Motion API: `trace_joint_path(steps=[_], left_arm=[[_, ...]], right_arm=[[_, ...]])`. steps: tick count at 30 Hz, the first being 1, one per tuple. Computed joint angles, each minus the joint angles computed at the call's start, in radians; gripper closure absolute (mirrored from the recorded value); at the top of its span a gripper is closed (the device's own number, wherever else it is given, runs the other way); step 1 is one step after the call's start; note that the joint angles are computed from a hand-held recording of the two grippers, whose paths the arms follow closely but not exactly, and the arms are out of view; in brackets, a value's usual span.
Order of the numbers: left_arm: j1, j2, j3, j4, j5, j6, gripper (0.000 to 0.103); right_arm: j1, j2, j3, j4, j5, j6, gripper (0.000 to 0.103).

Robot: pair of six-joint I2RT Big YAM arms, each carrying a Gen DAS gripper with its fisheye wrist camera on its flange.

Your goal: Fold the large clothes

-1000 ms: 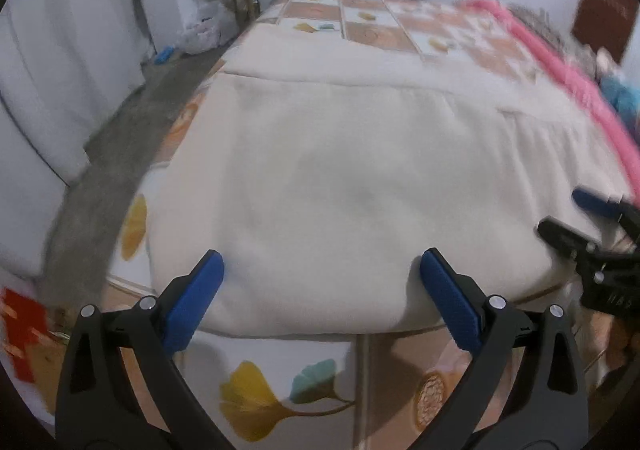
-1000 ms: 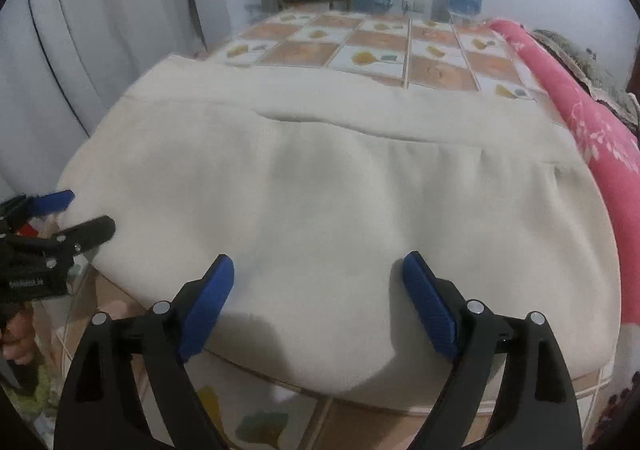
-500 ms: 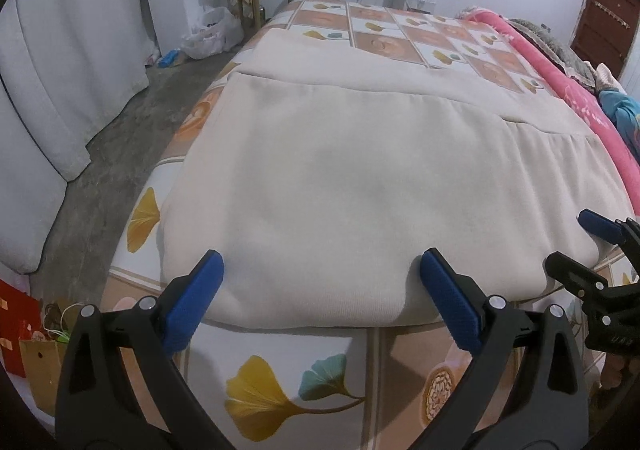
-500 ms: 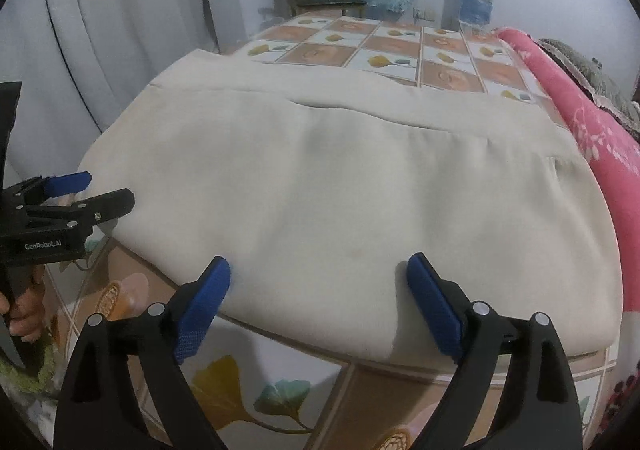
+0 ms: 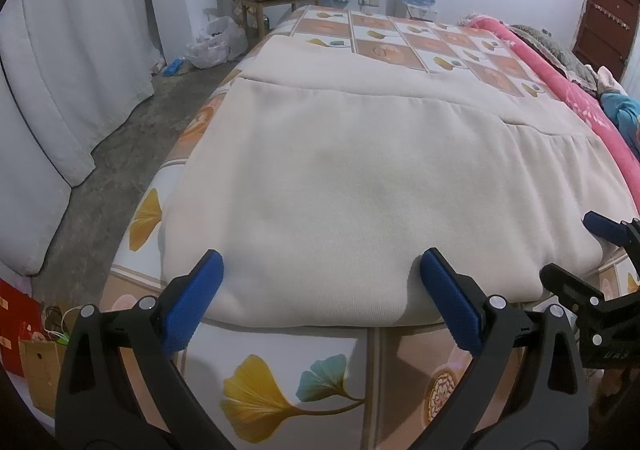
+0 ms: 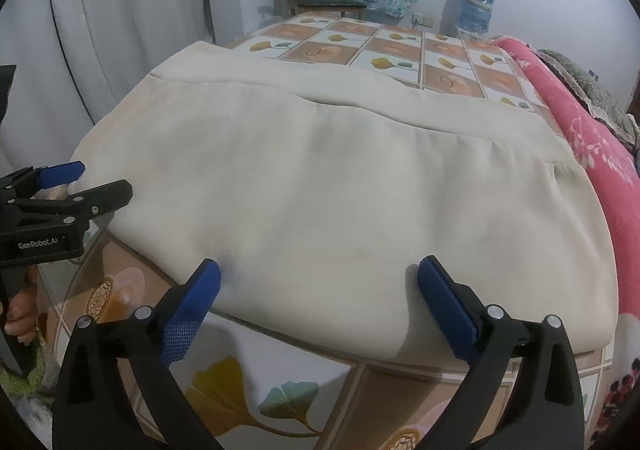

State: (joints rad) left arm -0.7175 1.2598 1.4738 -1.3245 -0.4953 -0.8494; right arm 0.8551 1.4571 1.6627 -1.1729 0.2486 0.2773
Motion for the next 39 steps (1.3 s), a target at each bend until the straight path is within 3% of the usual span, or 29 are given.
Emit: trace_joint_path(steps=[25, 31, 35, 39], left_arm=[[-0.005, 0.009, 0.008, -0.013, -0.007, -0.006, 0.007], [0.007, -0.006, -0.005, -0.007, 0.025, 0.005, 0.007], [0.003, -0.007, -0.007, -0.004, 0.014, 0.003, 0.007], [0.003, -0.002, -0.003, 0.0, 0.01, 0.007, 0.007]], right_arm=[[0.007, -0.031, -0.044, 0.049, 0.001, 0.008, 0.007], [-0.004, -0.089, -0.098, 0.056, -0.021, -0.053, 0.007], [-0.032, -0.152, -0.128, 0.029, -0.015, -0.032, 0.007], [-0.084, -0.187, -0.111, 0.05, -0.009, -0.012, 0.007]])
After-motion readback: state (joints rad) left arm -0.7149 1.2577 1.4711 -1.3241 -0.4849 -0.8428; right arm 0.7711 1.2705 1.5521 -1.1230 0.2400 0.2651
